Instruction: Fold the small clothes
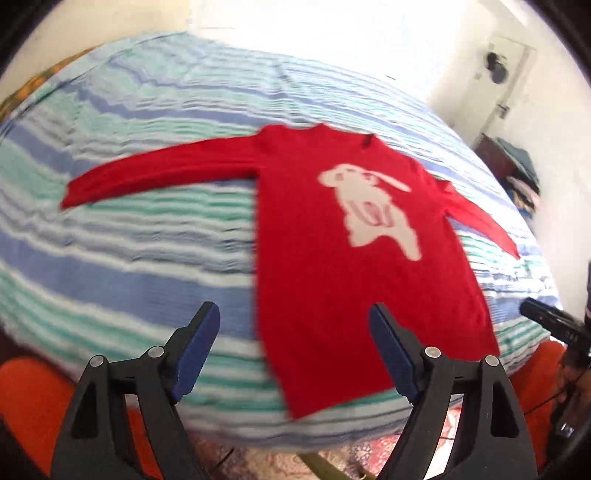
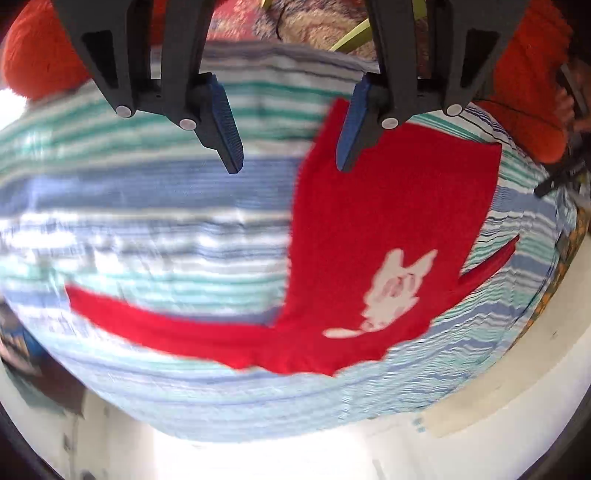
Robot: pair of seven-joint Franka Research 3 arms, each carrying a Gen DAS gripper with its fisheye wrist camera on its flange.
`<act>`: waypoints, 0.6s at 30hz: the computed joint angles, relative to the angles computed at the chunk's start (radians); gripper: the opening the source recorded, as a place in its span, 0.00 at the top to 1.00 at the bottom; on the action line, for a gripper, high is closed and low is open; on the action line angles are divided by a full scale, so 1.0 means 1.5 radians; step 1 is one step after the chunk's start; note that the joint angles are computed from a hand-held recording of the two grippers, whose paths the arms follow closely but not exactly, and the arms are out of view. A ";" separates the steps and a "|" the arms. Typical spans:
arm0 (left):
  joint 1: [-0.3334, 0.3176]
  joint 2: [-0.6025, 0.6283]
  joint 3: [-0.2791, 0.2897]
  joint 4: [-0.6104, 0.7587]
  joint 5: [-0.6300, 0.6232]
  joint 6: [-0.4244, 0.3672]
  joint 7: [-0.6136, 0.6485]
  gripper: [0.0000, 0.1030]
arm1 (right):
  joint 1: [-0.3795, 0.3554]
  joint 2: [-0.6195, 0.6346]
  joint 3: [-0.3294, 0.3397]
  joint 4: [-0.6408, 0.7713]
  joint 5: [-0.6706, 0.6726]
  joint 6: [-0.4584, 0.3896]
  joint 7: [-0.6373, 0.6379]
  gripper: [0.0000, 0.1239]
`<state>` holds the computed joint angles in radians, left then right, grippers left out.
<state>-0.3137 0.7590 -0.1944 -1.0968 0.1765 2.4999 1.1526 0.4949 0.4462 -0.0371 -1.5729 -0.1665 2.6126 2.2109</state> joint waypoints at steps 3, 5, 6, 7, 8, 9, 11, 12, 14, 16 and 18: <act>-0.024 0.081 -0.009 0.110 0.003 -0.041 0.047 0.18 | -0.019 0.055 0.039 0.056 0.048 0.043 -0.074 0.57; -0.034 0.114 -0.007 0.141 -0.005 -0.068 0.054 0.18 | -0.034 0.099 0.067 0.105 0.093 0.011 -0.140 0.57; -0.037 0.123 -0.006 0.149 -0.010 -0.082 0.055 0.18 | -0.038 0.124 0.076 0.136 0.117 -0.029 -0.162 0.57; -0.040 0.134 -0.006 0.157 -0.015 -0.098 0.056 0.18 | -0.036 0.145 0.076 0.158 0.134 -0.070 -0.168 0.57; -0.040 0.138 -0.007 0.155 -0.021 -0.115 0.059 0.18 | -0.035 0.152 0.073 0.157 0.148 -0.094 -0.171 0.57; -0.035 0.129 -0.009 0.129 -0.026 -0.118 0.064 0.18 | -0.035 0.146 0.072 0.133 0.161 -0.082 -0.177 0.56; -0.030 0.103 -0.008 0.079 -0.022 -0.074 0.073 0.16 | -0.040 0.124 0.074 0.082 0.187 -0.019 -0.191 0.56; -0.032 0.107 -0.009 0.089 -0.023 -0.081 0.072 0.15 | -0.044 0.124 0.076 0.084 0.200 -0.020 -0.196 0.56; -0.033 0.105 -0.007 0.091 -0.027 -0.077 0.061 0.15 | -0.046 0.121 0.076 0.076 0.221 -0.008 -0.199 0.56; -0.026 0.070 -0.003 0.029 -0.026 -0.011 0.040 0.15 | -0.039 0.115 0.069 0.066 0.227 0.006 -0.193 0.56; -0.025 0.040 0.008 -0.020 -0.013 0.049 0.012 0.15 | -0.027 0.092 0.055 0.032 0.220 0.047 -0.181 0.57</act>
